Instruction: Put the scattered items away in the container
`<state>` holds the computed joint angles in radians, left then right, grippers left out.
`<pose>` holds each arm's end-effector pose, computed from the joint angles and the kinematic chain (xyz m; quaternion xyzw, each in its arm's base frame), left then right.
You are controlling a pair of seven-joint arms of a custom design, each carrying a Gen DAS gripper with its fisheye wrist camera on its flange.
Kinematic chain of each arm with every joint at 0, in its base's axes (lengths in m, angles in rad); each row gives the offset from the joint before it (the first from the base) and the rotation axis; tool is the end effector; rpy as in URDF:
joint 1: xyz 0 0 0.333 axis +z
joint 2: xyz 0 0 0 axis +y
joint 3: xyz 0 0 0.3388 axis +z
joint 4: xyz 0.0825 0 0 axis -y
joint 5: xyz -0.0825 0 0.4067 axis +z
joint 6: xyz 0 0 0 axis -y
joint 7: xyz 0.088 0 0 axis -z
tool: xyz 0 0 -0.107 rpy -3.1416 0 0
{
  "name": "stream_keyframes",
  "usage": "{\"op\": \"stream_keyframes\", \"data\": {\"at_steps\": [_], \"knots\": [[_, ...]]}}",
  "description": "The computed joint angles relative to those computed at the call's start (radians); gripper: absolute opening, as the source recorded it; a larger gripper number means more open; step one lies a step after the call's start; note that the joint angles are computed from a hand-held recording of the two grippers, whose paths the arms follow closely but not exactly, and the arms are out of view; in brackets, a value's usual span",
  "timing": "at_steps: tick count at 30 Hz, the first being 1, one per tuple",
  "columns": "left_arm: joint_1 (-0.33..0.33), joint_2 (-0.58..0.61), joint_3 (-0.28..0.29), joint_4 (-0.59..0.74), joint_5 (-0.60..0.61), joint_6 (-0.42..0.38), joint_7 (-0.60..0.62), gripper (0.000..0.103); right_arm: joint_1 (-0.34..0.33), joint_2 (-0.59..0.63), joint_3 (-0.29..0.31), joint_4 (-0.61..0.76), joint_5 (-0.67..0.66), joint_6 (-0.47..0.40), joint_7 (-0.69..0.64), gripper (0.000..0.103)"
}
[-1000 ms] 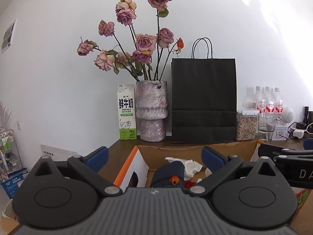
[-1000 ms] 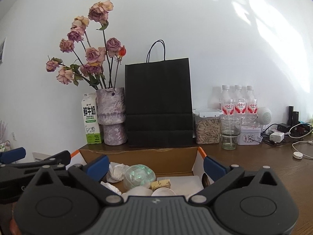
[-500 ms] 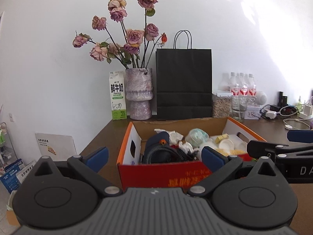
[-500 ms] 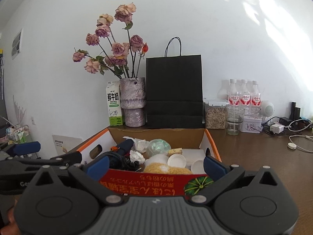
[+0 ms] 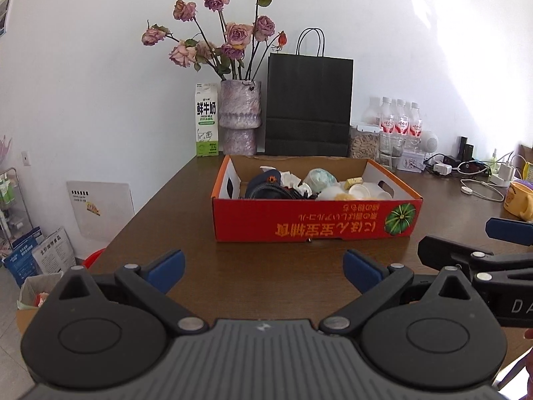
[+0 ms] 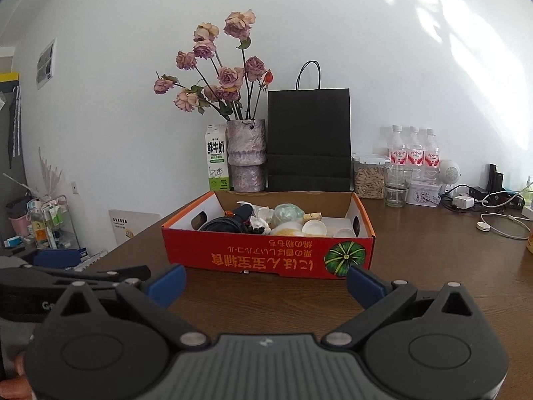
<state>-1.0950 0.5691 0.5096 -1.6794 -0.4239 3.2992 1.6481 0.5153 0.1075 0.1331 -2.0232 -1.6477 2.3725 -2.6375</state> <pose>0.5990 -0.4450 0.4514 -0.4527 0.7115 -0.4577 0.2815 0.5054 0.3664 0.4427 -0.5084 0.6436 -0.4278 0.3797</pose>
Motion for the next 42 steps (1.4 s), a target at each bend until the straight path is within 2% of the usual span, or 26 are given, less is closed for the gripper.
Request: {"op": "stream_keyframes", "data": {"at_steps": [4,9,21,25,42], "knots": [[-0.040,-0.023,0.032,-0.042,-0.004,0.007,0.015,0.103,0.015,-0.021,0.015,-0.028,0.019,-0.025,-0.015,0.103],[-0.051,-0.018,0.038,-0.036,-0.028,0.011,0.036,0.103,0.011,-0.031,0.018,-0.043,0.033,-0.015,-0.007,0.103],[-0.040,-0.013,0.033,-0.032,-0.006,-0.005,0.009,0.103,-0.001,-0.022,0.012,-0.037,0.044,0.012,-0.010,0.103],[-0.056,-0.006,0.054,-0.030,0.002,-0.009,-0.005,0.103,0.000,-0.020,0.011,-0.034,0.051,0.011,-0.012,0.103],[-0.057,-0.006,0.067,-0.034,0.073,-0.027,-0.080,0.103,-0.002,-0.013,0.005,-0.031,0.062,0.025,-0.015,0.103]]}}
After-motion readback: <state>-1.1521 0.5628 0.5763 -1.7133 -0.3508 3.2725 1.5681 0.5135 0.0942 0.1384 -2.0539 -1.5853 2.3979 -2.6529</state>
